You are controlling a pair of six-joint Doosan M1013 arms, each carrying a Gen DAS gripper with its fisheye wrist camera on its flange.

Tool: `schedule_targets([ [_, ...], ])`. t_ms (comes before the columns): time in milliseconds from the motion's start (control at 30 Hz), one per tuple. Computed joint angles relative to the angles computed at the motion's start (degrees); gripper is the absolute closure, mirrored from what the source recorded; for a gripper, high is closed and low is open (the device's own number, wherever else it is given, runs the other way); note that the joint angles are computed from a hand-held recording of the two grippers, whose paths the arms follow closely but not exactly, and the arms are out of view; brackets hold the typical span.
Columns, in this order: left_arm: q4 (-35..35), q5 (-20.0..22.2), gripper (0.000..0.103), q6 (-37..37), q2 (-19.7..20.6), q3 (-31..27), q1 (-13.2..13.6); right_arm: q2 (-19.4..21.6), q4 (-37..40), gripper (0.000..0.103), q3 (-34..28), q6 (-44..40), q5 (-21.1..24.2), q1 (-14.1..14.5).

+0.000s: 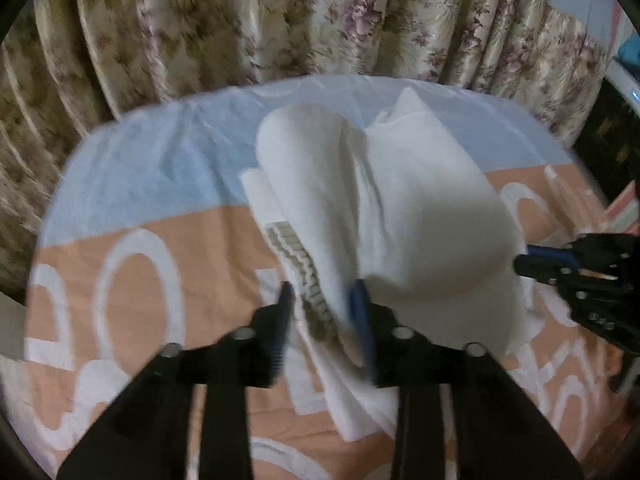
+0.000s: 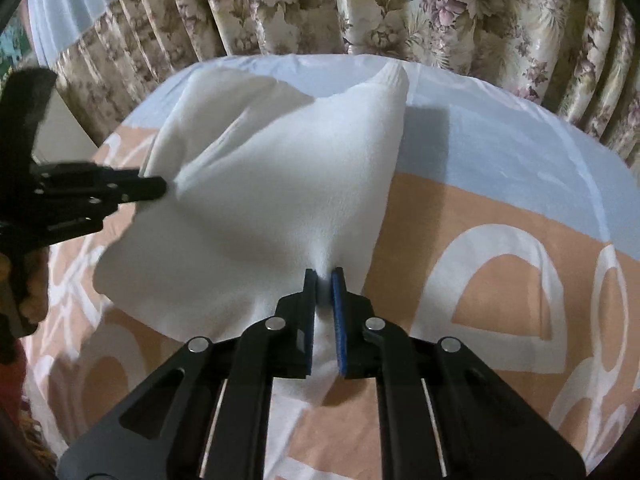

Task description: Fold small clothes

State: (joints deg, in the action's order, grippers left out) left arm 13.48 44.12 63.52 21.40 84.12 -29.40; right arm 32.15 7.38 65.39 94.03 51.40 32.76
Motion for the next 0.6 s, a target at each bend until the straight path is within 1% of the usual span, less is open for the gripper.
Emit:
schedule_targets([
  [33,3.83,0.87,0.050,-2.60,-0.37,0.15,-0.95,-0.72,0.59,0.088,0.90,0.21,-1.24,-0.09],
  [67,5.19,0.90,0.044,-3.58,-0.72,0.47,-1.38,-1.29,1.32,0.088,1.57,-0.01,-2.01,-0.17],
  [100,5.71,0.68,0.044,-4.25,-1.25,0.94,-1.76,-2.13,2.06,0.086,2.66,-0.17,-3.06,-0.22],
  [133,5.31,0.34,0.044,-4.42,-1.81,1.51,-2.03,-2.64,2.37,0.081,3.32,-0.08,-3.72,-0.18],
  [167,4.62,-0.15,0.044,-4.39,-2.45,2.24,-2.39,-3.25,3.01,0.079,4.25,-0.22,-4.29,-0.14],
  [233,5.19,-0.08,0.044,-5.32,-3.17,3.37,-3.38,-3.82,2.92,0.077,5.28,0.40,-4.32,0.10],
  [333,4.06,1.14,0.044,-4.92,-2.73,3.61,-3.94,-3.83,3.22,0.076,6.34,1.74,-3.68,0.28],
  [400,3.25,2.19,0.069,-4.61,-2.13,3.31,-4.11,-3.86,4.80,0.076,7.13,2.47,-3.98,0.15],
  [433,0.67,2.70,0.087,-2.83,-1.74,3.02,-3.70,-4.01,5.25,0.081,7.44,2.60,-4.50,0.16],
  [467,-0.43,2.59,0.087,-2.41,-1.69,3.03,-3.56,-4.33,5.71,0.090,7.92,2.31,-5.47,0.16],
  [500,-0.35,2.49,0.088,-2.50,-1.72,3.05,-3.55,-4.46,5.42,0.102,7.97,2.17,-5.82,0.30],
  [533,-0.09,2.47,0.091,-2.44,-1.77,2.95,-3.57,-4.49,5.41,0.102,7.81,1.75,-5.78,0.41],
  [600,0.23,2.22,0.093,-2.37,-2.14,3.09,-3.65,-4.65,7.63,0.102,7.68,-0.28,-5.86,0.31],
])
